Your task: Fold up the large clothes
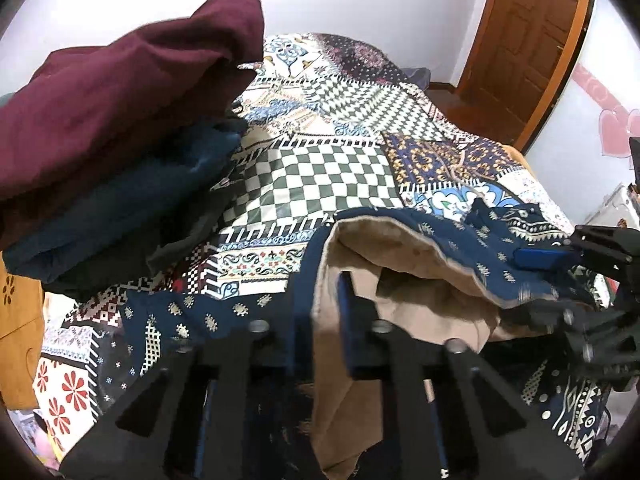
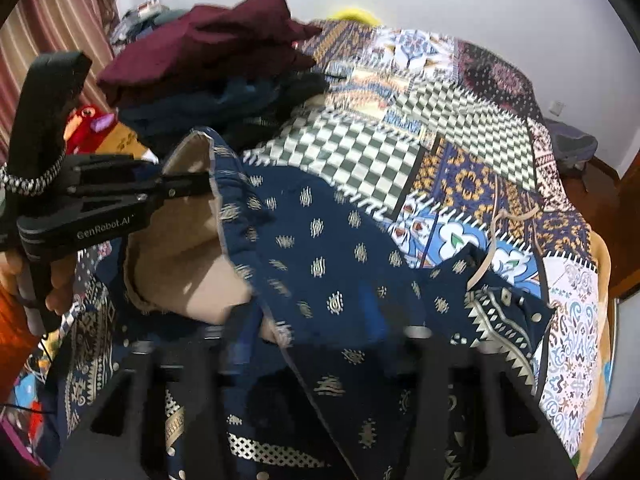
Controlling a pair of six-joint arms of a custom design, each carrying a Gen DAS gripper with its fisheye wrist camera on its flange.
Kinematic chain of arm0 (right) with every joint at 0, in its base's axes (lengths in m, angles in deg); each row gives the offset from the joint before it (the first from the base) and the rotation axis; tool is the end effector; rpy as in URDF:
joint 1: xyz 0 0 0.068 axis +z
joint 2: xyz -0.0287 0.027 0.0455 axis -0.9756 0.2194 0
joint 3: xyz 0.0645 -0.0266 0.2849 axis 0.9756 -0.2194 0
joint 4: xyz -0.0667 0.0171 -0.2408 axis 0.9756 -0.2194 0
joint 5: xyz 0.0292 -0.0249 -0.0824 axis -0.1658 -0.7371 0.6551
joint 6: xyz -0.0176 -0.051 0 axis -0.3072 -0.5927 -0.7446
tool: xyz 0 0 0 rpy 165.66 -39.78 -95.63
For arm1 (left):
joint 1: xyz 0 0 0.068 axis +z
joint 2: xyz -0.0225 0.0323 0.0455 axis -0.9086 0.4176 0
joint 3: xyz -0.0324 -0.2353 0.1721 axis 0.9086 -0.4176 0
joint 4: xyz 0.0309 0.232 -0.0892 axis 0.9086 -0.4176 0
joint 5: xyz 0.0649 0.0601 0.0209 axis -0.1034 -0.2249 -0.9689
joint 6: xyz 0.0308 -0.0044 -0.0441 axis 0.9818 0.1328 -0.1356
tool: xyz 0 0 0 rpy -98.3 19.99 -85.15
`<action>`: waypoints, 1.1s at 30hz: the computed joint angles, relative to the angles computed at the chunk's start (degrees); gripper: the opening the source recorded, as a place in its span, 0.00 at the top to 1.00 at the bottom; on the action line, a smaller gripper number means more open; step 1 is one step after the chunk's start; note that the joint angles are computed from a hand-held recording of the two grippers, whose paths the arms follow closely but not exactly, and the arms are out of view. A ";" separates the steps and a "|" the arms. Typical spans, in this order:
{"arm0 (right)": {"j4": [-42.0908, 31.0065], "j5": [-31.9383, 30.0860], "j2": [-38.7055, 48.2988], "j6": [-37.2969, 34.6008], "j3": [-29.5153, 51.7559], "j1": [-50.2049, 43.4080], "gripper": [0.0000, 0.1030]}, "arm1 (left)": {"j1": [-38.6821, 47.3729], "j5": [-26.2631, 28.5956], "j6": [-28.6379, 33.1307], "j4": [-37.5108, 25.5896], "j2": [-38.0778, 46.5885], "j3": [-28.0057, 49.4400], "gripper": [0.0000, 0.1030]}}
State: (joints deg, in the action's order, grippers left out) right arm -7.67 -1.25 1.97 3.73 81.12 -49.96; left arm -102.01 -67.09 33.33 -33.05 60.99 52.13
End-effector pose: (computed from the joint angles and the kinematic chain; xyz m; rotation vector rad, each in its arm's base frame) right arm 0.2724 0.1486 0.2615 -0.7296 2.5324 0.4074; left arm 0.2669 -0.1909 0.1825 0.2024 2.5320 -0.1945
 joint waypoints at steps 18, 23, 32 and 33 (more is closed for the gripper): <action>-12.86 -14.02 -16.97 1.91 -3.62 -7.43 0.93 | -16.68 -4.67 -7.81 -8.42 -26.00 -10.01 0.95; -15.58 -12.90 -22.06 1.70 -8.53 -6.21 0.92 | -23.53 -5.89 -14.89 -10.05 -25.89 -14.39 0.95; -20.98 -9.66 -23.19 3.43 -12.31 -3.71 0.75 | -30.75 -6.70 -27.12 -10.16 -17.94 -19.53 0.65; -21.33 -10.04 -23.86 3.51 -12.80 -3.98 0.74 | -31.37 -6.78 -28.27 -9.88 -17.94 -20.14 0.65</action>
